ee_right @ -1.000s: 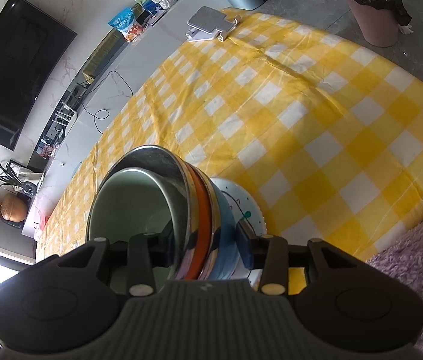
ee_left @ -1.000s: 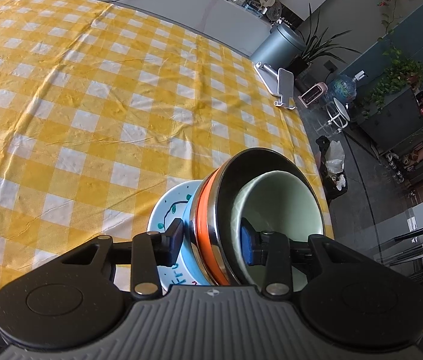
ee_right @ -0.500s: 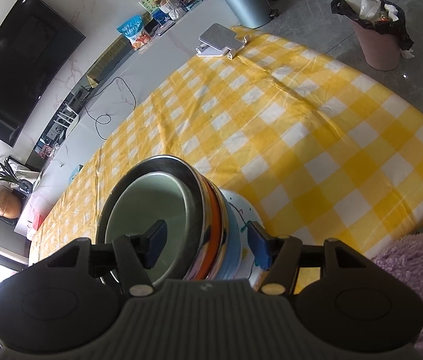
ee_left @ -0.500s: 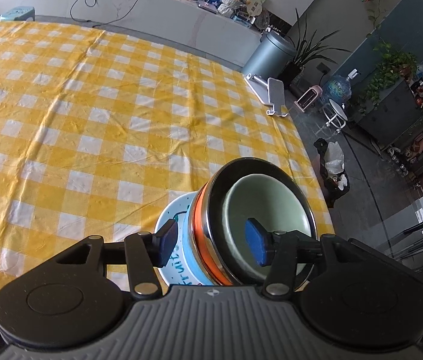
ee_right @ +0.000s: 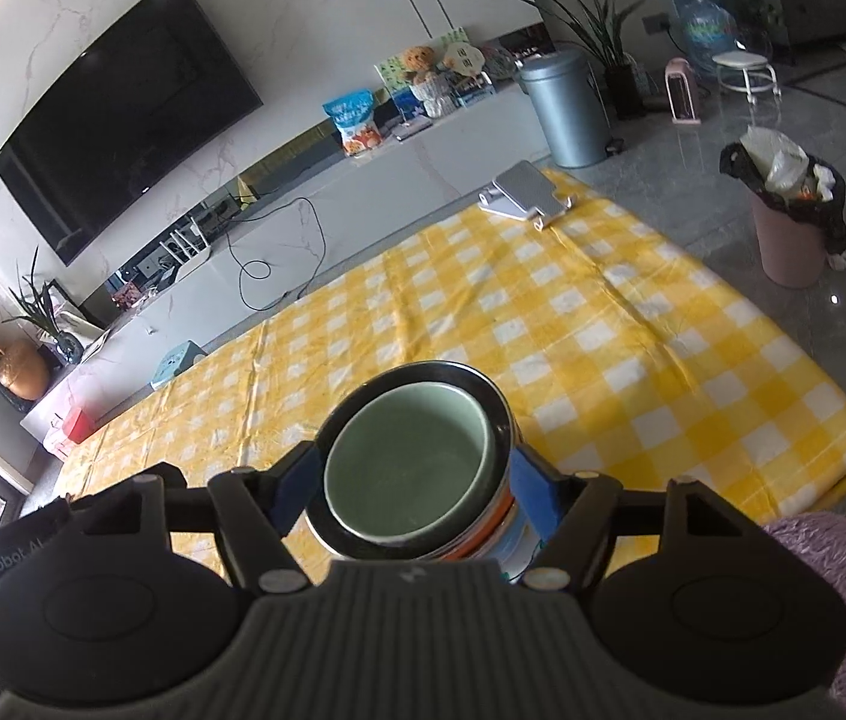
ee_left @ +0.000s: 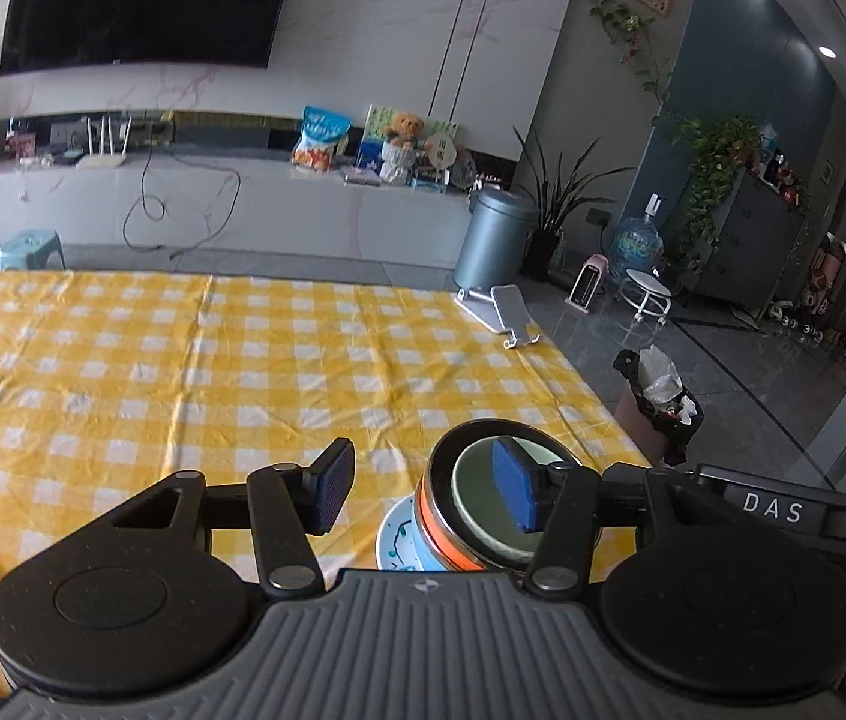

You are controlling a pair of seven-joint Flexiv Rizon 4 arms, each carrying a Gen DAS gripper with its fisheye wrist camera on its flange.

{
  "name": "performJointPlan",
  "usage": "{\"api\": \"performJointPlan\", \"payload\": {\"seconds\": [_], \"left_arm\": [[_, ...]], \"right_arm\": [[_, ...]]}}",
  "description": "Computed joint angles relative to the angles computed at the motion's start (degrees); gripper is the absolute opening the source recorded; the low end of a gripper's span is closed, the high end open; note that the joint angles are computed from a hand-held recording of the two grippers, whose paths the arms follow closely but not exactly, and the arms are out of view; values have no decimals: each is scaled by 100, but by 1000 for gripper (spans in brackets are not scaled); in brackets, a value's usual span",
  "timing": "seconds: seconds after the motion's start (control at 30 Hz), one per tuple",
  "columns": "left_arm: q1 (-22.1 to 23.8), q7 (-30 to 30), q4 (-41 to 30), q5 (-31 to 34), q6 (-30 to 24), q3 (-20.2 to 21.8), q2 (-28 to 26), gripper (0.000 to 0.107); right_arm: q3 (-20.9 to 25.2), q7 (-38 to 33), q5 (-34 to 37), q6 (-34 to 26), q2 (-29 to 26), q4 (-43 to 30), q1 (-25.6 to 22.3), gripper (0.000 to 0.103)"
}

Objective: Organize plates and bowls

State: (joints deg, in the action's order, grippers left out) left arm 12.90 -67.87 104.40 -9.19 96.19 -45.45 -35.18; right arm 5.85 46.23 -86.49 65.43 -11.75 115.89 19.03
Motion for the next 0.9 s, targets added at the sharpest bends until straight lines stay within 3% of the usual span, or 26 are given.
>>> {"api": "performJointPlan", "payload": {"seconds": [0.1,0.23,0.37,0.5,0.67,0.8,0.9], "left_arm": [[448,174,310,473,498,-463,-14,61],[695,203,554,1233,988,-579,21,61],[998,184,747,2038,1426,-774,-169,77],[679,-61,824,2301,1793,-193,-69,82],[-535,-67,934,2169,2428,1392,223,90],[-1243,4,1018,2096,2305,2243,367,90],[-1381,-319,1081,1974,2028,2404,420,90]], "right_arm": [[95,-245,-120,-350,121,18,154,71],[207,-379,-588,-808,256,81,317,74],[327,-315,-990,-1205,325,238,407,78],[439,-423,-936,-1549,299,406,534,79],[555,-646,-594,-2261,181,555,849,80],[584,-729,-313,-2539,51,607,1057,81],[588,-822,-90,-2786,-66,621,1212,81]]}}
